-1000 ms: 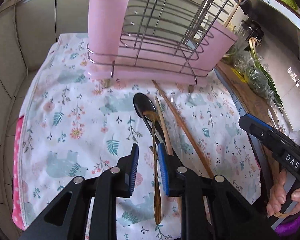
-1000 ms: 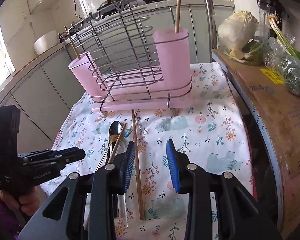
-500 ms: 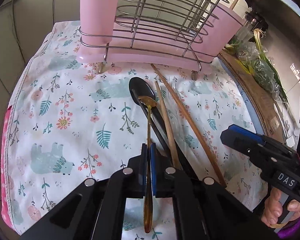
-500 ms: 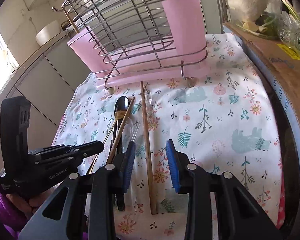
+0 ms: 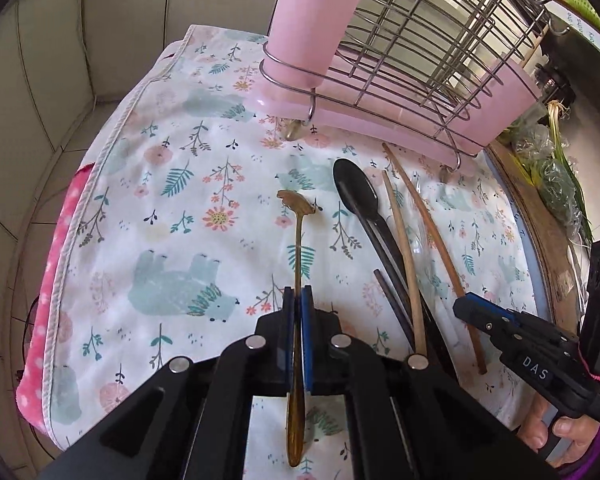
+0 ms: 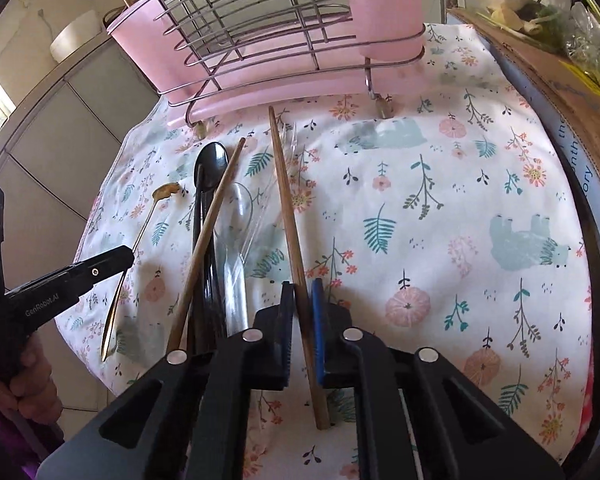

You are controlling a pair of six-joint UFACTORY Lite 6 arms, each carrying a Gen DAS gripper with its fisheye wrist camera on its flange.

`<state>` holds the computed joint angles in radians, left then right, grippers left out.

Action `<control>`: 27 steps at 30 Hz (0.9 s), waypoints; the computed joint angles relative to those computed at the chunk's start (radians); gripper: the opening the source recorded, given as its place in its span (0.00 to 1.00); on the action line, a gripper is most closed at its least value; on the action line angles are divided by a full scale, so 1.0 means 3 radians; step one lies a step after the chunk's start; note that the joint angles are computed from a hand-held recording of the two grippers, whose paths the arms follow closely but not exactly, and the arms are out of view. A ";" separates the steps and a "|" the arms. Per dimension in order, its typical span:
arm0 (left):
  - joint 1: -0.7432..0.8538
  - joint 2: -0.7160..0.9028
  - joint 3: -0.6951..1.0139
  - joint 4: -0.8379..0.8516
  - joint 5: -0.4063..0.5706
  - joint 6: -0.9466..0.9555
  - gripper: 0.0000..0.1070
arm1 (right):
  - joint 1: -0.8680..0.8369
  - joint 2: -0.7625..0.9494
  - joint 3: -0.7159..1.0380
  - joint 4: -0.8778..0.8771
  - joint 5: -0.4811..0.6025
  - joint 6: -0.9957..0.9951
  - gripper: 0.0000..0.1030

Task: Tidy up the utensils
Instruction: 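Lift the gold spoon and chopstick upright and carry them over the pink cup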

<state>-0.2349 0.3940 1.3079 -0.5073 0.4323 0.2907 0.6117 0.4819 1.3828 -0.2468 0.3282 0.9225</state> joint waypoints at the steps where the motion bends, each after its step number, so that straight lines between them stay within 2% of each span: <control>1: -0.0010 -0.0001 -0.0001 0.0031 -0.0002 -0.0023 0.03 | 0.0006 -0.0018 -0.0028 -0.0042 0.0001 0.0071 0.08; 7: -0.0037 0.0137 0.0197 0.0136 0.0184 -0.0100 0.03 | -0.0001 -0.0344 -0.0377 0.0013 0.0015 0.0156 0.07; 13: 0.0005 0.0358 0.0545 0.0214 0.0370 -0.0125 0.04 | 0.0036 -0.0519 -0.0563 0.0522 0.0138 -0.0354 0.07; 15: 0.0008 0.0470 0.0713 0.0261 0.0423 -0.0157 0.04 | 0.0051 -0.0477 -0.0514 0.0727 0.0252 -0.0591 0.07; 21: -0.0029 0.0877 0.1279 0.0510 0.0622 -0.0386 0.04 | -0.0057 -0.0438 -0.0320 0.0721 0.0246 -0.0714 0.08; 27: -0.0016 0.1247 0.1788 0.0544 0.0837 -0.0441 0.04 | -0.0316 -0.0001 0.0362 0.0960 0.0361 -0.1141 0.08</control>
